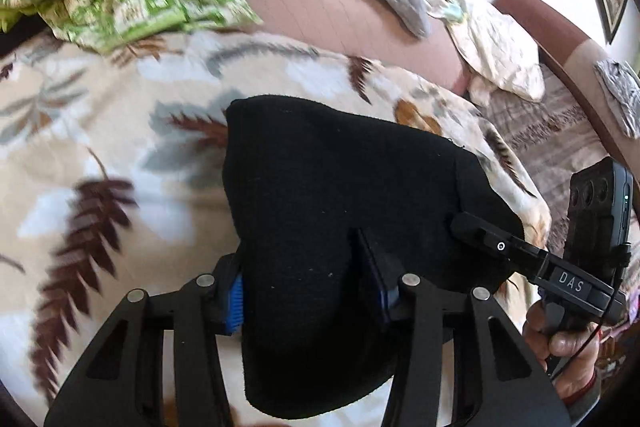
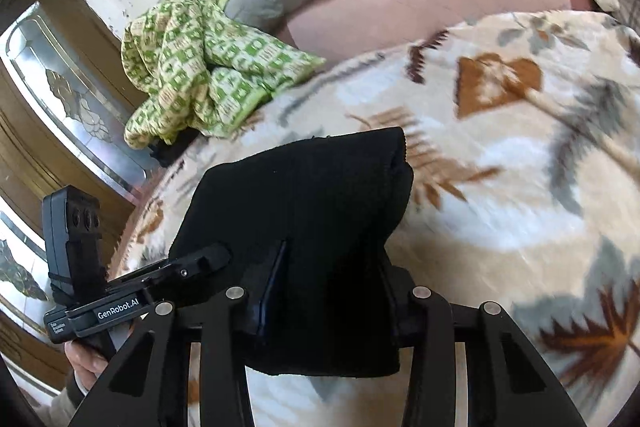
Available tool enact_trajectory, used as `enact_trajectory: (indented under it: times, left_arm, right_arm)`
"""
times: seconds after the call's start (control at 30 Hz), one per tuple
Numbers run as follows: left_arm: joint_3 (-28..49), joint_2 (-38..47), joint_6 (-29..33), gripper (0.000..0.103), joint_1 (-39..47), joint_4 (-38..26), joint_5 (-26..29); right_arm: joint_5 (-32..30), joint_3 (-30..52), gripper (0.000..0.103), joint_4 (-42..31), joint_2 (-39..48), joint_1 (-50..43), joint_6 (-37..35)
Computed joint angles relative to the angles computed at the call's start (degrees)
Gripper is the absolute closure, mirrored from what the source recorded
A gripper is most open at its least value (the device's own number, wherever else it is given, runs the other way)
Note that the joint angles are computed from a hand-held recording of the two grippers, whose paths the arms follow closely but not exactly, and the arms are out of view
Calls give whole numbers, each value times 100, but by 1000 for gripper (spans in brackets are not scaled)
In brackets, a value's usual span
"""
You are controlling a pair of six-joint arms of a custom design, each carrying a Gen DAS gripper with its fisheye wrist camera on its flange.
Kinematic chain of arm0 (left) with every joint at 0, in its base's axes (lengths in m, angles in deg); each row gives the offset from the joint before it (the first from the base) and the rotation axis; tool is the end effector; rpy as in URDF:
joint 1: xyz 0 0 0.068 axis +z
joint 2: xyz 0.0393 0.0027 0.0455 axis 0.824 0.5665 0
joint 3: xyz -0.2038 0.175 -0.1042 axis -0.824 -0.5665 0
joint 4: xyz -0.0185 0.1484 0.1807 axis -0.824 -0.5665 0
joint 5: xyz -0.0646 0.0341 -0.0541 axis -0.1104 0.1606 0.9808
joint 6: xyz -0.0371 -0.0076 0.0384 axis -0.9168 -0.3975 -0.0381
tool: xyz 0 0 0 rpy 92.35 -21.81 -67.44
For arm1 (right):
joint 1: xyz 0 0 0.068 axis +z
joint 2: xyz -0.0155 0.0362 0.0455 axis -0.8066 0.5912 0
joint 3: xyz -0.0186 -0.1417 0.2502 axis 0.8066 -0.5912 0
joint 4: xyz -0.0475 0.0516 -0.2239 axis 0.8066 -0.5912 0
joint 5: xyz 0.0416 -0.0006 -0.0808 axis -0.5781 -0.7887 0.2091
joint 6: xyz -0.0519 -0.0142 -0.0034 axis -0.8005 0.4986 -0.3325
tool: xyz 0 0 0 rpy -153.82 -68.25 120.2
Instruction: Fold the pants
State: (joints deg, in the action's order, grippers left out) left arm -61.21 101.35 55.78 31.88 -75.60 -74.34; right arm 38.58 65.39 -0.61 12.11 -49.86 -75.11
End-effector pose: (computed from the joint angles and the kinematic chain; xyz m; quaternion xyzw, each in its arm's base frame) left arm 0.2047 -0.0924 0.1760 0.0156 0.9295 -0.1789 0.3223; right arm 0.2037 0.0326 0.1822 -0.0298 0.9070 0.2987 0.2953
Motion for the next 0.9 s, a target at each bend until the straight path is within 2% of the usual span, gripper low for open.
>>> enact_trajectory:
  times: [0.13,0.17,0.2,0.27,0.37,0.53,0.63,0.73,0.9]
  left_arm:
    - [288,788,203,55,490,135,168]
    - [344,1053,212,50,557,188,139]
    - [324,1267,207,41,621,338,132]
    - [143,1234,152,30,615,578,39]
    - [6,865,200,29,491,399,-226]
    - [-111,91,131,29,-37,-74,-1254]
    - [-109,-105,70,29,-160,-166,-1466]
    - [-45,-31,17,29,-290,-231,-1609]
    - [27,353,-55,29,-418,-173,-1740]
  right_arm:
    - [190,275,62,796,1003,309,354]
    - [317,399,62,930,1386,424,369]
    - [445,490,60,963,1613,501,364]
    - [927,599,54,982,1957,767,326]
    - [838,371,49,1069,1719,661,192]
    - [1385,235,49,320,471,701,-38]
    - [1441,333,52,-67,-80,859,-112]
    - [1735,474,54,-272,-213,1270,-152]
    - [2183,512,55,-231,85,1809,-68]
